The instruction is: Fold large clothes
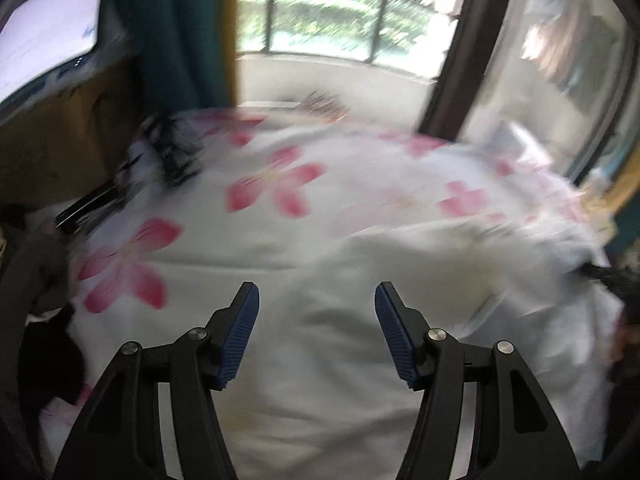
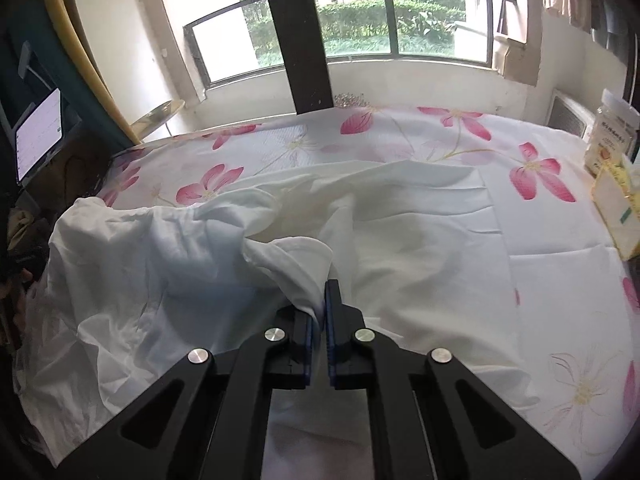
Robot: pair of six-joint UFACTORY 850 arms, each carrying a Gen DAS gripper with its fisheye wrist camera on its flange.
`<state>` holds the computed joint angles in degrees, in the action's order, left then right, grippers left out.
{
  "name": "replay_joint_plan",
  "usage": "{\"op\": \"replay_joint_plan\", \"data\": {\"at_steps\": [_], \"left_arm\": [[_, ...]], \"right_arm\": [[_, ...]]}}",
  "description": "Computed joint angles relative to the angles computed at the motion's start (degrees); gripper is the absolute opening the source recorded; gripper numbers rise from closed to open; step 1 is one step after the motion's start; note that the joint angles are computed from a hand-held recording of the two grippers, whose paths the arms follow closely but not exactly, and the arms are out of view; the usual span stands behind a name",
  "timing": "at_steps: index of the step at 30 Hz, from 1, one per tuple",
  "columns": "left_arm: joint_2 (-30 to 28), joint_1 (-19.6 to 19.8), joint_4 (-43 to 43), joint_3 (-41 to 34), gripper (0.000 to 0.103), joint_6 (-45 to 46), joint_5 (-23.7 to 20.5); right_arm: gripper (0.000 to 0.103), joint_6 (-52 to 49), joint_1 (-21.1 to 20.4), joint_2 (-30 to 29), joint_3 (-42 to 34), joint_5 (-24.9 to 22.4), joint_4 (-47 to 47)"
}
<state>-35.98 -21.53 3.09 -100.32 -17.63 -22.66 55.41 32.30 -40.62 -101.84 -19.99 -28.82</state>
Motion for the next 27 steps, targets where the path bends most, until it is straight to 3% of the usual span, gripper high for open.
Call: {"op": "replay_joint_plan", "data": {"at_steps": [3, 5, 11, 12, 13, 14, 16, 20, 27], "left_arm": [[1.89, -1.53, -10.98, 2.12, 0.064, 9.59, 3.87], [1.72, -2.57, -18.3, 2.27, 0.064, 16.13, 3.83], [-1.05, -4.92, -19.51, 0.83, 0.064, 15.91, 0.12], [-1.15, -5.14, -18.99, 1.05, 0.064, 15.83, 0.45], [-1.32, -5.43, -16.97, 1.09, 0.064, 14.43, 0.79], [-1.57, -5.85, -13.11, 0.89, 0.064, 11.23, 0.78], [-1.97, -6.43, -6.74, 0.76, 0.064, 6.06, 0.45], [-2.44, -6.28, -2.2, 0.35, 0.064, 2.03, -0.72], [3.58, -6.03, 2.44, 6.65, 0.064, -3.16, 3.9]], "right_arm": [[0.005, 1.92, -0.18, 0.01, 0.23, -0.1, -1.45], [0.005, 2.7, -0.17, -0.03, 0.27, -0.26, -1.95], [0.01, -1.47, 0.28, -0.41, -0.75, -2.11, 0.31], [0.013, -1.37, 0.37, -0.03, -0.32, -2.04, -0.21], [0.024, -0.44, 0.44, 0.43, 0.3, -1.92, -1.37], [0.044, 1.1, 0.52, 0.98, 1.02, -1.77, -3.03], [0.065, 6.15, 0.65, 2.59, 3.24, -1.21, -7.69], [0.065, 13.16, 0.79, 5.4, 6.83, -0.97, -13.46], [0.065, 16.78, 1.42, 9.22, 11.76, -0.97, -16.44]]}}
